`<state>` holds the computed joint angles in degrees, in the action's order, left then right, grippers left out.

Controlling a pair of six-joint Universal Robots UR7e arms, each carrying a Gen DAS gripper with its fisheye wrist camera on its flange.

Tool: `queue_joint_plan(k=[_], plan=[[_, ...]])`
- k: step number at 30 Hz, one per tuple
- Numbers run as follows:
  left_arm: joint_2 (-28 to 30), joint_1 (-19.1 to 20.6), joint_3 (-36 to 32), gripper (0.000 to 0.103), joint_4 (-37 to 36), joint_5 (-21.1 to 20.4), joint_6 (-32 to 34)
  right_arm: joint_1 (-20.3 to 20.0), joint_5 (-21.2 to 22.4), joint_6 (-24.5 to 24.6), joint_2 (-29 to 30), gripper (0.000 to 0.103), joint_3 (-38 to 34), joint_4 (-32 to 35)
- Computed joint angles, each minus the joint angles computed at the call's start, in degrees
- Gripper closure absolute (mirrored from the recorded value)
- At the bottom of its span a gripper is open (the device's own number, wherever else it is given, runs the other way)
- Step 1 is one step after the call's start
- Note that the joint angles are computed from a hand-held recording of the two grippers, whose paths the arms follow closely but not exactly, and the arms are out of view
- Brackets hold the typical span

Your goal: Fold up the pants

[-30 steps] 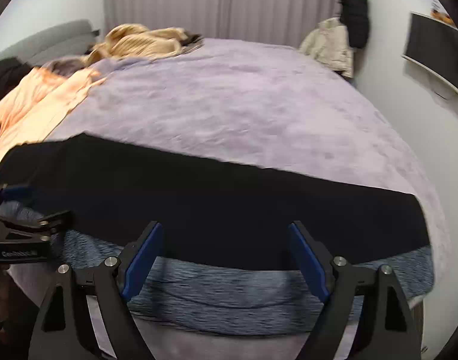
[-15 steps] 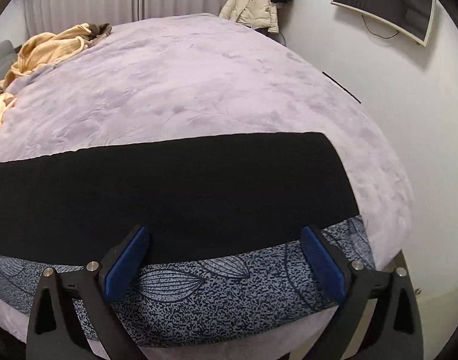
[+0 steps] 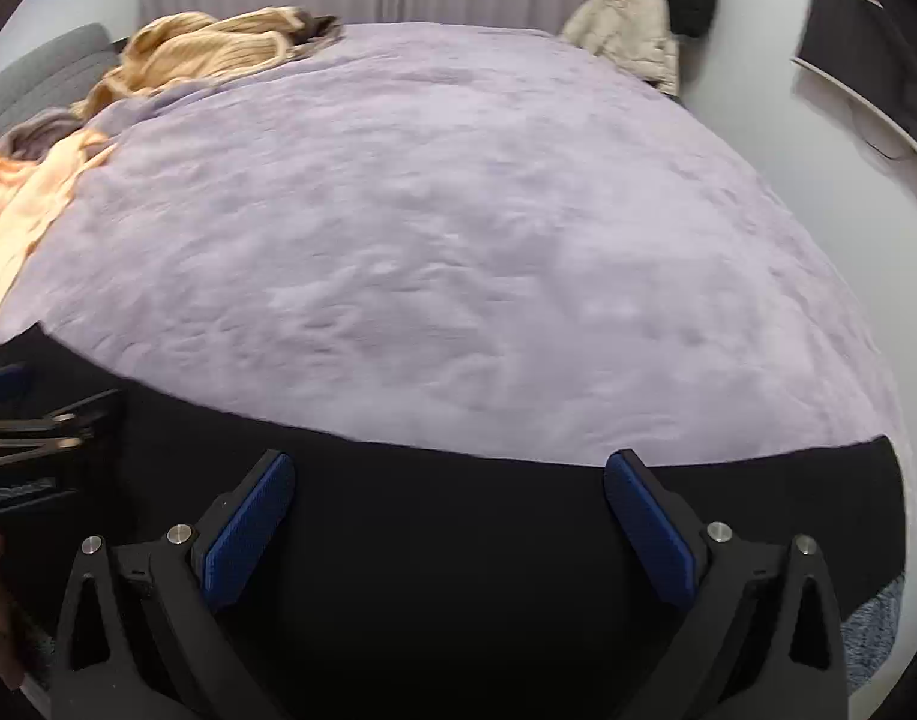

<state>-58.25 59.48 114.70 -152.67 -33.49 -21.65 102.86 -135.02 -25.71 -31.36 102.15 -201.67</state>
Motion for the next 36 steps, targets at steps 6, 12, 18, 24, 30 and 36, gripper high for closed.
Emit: queue_joint_plan(k=[6,12,18,24,30,36], plan=[[-1.8,1.8,4.0,0.0,-6.0,0.7,3.9,-4.7,-5.7,-0.1,-6.4,0.001,5.2,-7.2],[-10.8,-5.5,19.1,0.0,-15.1,5.2,4.8,0.5,-0.9,-4.7,-9.1,0.0,18.0,-24.6],[-14.1,-6.7,23.7,0.0,-11.1,3.3,-2.4,5.6,10.0,-5.2,-0.4,0.0,20.5,-29.4],[-11.1,-2.8,20.8,0.0,-12.9,1.7,1.7,6.2,5.8,-6.9,4.0,0.001,13.6,-16.7],[-15.2,-1.6,23.1,0.0,-13.8,4.4,3.7,1.2,8.2,-10.4,-1.9,0.0,18.9,-19.2],[-20.8,-0.4,26.8,0.0,-14.6,6.9,7.1,-4.4,3.9,-13.7,-8.2,0.0,22.5,-25.2]])
